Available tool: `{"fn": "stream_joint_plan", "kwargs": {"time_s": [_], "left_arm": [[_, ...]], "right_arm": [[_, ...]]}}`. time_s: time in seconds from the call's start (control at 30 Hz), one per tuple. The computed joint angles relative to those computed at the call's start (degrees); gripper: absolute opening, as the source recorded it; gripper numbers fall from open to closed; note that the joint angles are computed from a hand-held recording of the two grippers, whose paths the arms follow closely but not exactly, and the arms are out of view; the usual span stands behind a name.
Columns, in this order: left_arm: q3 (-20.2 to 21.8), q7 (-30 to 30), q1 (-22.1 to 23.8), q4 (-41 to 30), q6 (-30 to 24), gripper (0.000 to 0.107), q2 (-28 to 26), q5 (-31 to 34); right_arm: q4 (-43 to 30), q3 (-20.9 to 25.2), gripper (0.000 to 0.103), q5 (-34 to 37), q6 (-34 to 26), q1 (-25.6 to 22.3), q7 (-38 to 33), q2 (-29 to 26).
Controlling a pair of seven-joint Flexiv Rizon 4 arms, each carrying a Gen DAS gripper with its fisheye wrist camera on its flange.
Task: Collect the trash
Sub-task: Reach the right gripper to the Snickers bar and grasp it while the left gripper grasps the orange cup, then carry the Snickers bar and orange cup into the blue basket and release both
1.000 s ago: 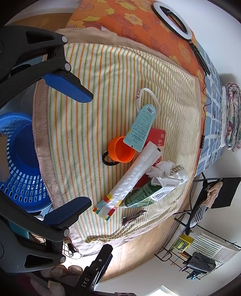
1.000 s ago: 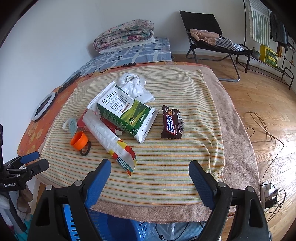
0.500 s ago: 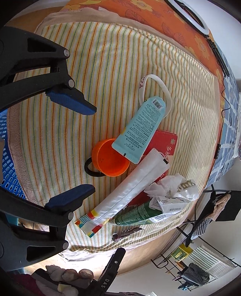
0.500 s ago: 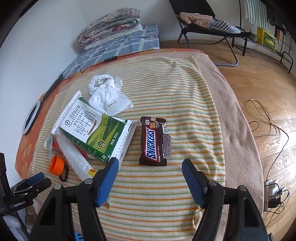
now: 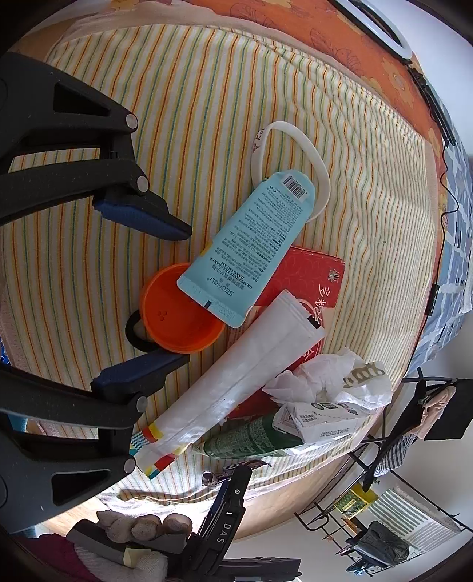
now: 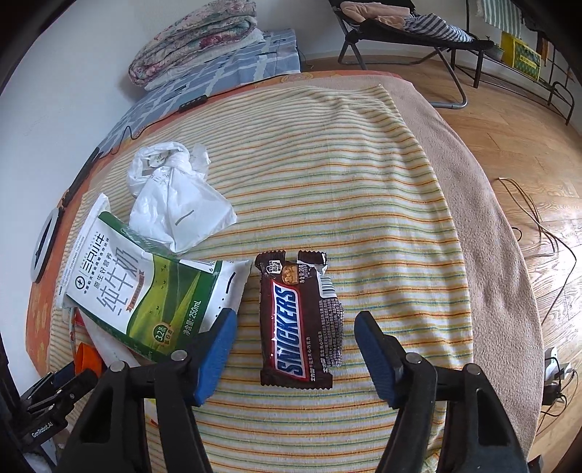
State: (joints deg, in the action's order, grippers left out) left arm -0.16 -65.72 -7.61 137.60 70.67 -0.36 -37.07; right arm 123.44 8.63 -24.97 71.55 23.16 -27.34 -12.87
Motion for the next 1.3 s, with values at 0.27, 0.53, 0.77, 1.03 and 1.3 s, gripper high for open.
{"fn": "stream_joint_plan", "kwargs": {"time_s": [0.27,0.53,0.77,1.03,1.3], "left_arm": [[0.0,1.1,0.1,-0.1,-0.2,0.048,-0.2,-1.2],[-0.1,1.7,-0.1,0.6,0.7,0.048,0.0,-0.7],[0.0,3.3,-0.6,1.3,0.8,0.047,0.7,-2.8],[0.5,5.6,-2.1,2.7,-0.8,0.047,3.5,-4.9],[1.5,8.1,-4.1,4.4,-2.7,0.047,7.5,-7.5]], "right_arm": [[-1.3,-0.2,0.065,2.9,0.7,-0.6,-0.4,-1.7],[-1.5,-0.3,0.055,1.7,-2.0,0.3,-1.1,-1.3],[-0.3,-0.3,0.028,1.2,-1.6,-0.4,0.4,-0.4],[1.7,-1.3,0.020,-1.7,1.3,-0.3,2.4,1.1],[5.1,-1.6,0.020,-10.1,3.0,-1.0,8.4,5.6]]}}
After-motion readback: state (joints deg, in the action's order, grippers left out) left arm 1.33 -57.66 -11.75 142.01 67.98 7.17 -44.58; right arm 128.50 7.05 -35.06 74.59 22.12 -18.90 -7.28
